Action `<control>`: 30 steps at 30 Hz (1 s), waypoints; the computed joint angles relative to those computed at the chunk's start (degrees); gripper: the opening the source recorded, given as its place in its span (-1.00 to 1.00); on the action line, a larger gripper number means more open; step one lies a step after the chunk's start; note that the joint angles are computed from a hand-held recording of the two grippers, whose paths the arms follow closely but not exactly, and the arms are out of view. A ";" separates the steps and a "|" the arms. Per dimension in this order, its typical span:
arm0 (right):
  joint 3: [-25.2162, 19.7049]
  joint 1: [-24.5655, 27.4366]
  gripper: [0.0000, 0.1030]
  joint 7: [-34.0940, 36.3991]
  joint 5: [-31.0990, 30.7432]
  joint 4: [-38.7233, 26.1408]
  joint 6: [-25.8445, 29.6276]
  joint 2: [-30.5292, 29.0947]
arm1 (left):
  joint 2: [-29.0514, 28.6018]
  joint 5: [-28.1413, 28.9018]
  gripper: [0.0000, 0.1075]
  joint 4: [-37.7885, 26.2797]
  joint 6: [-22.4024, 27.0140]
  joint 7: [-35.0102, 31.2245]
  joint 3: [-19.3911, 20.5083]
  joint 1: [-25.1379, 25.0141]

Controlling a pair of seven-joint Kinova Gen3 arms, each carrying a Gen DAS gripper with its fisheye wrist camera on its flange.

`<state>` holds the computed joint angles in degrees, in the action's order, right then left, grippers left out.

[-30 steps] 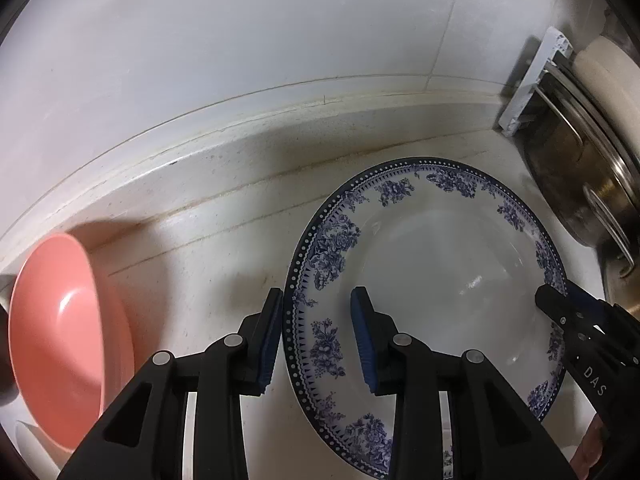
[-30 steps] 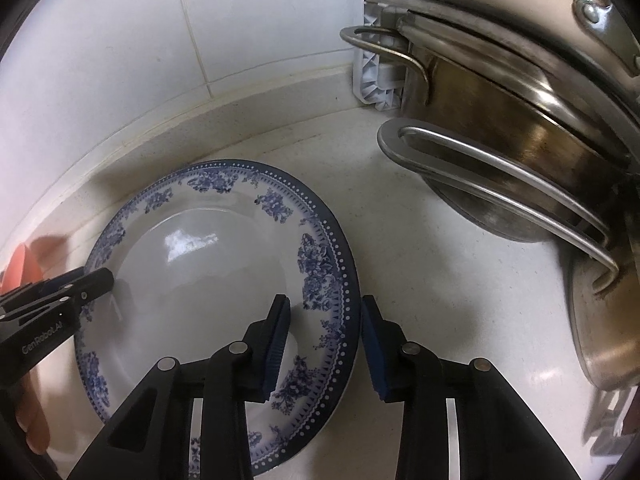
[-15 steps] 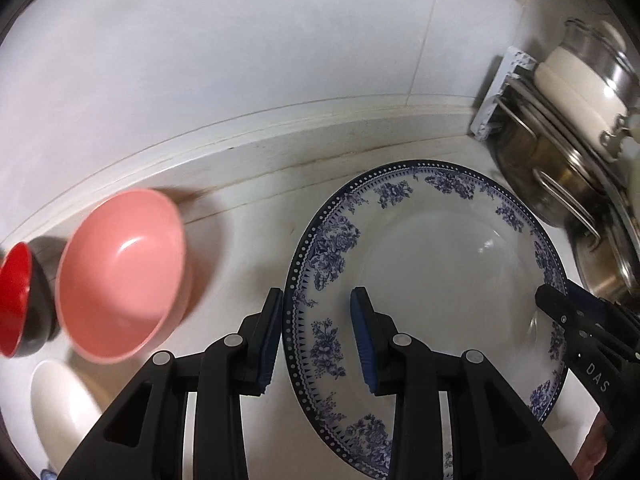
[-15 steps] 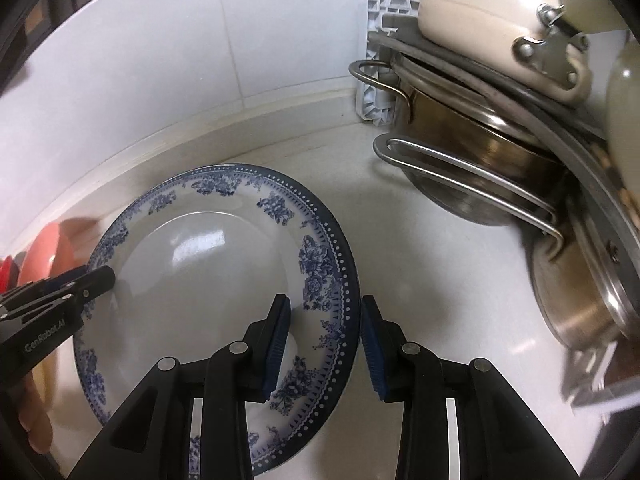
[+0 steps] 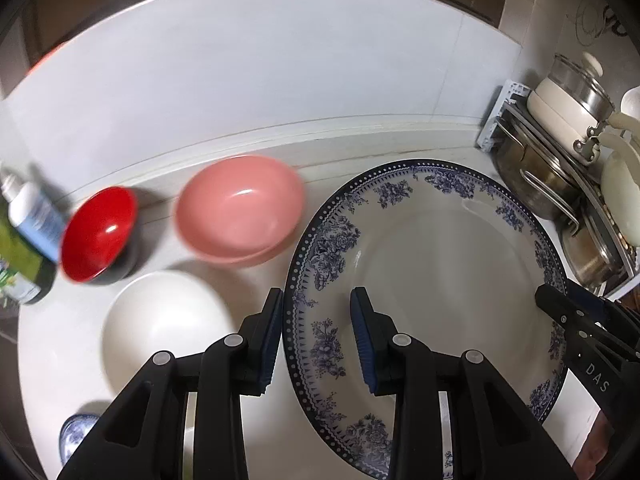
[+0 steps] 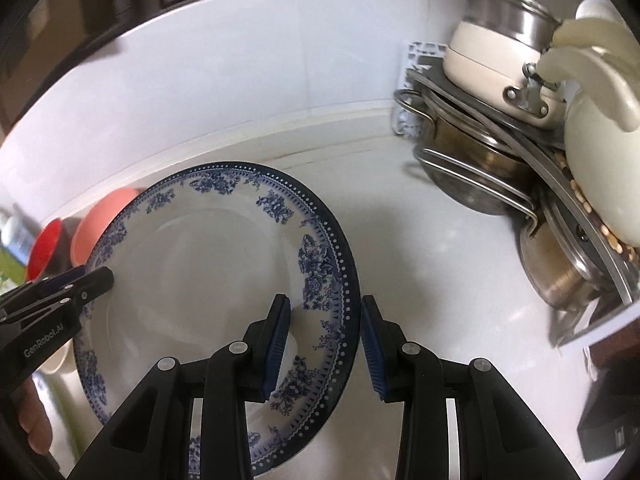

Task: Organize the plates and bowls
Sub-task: 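Lift the smaller plate with both grippers and carry it over the plate stack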

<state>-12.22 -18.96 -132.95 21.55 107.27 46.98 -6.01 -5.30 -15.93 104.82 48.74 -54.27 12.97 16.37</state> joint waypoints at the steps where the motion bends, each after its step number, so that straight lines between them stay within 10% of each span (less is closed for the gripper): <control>1: -0.92 -0.51 -0.29 -0.89 0.39 0.10 0.61 -0.59 | -1.54 0.31 -0.37 0.95 0.12 -0.51 -0.51 -0.20; 18: -13.15 -11.37 -0.29 -14.54 5.91 -2.49 8.99 -2.40 | -22.37 6.21 -0.37 10.52 8.15 -9.50 -2.62 -10.97; 30: -15.72 -22.09 -0.28 -20.71 9.54 -6.02 11.51 1.23 | -33.95 7.85 -0.37 13.51 14.78 -21.23 -11.17 -17.32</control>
<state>-27.95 -41.05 -153.66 31.09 101.25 58.49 -4.78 -39.25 -8.08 118.33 63.52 -75.51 1.80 -0.96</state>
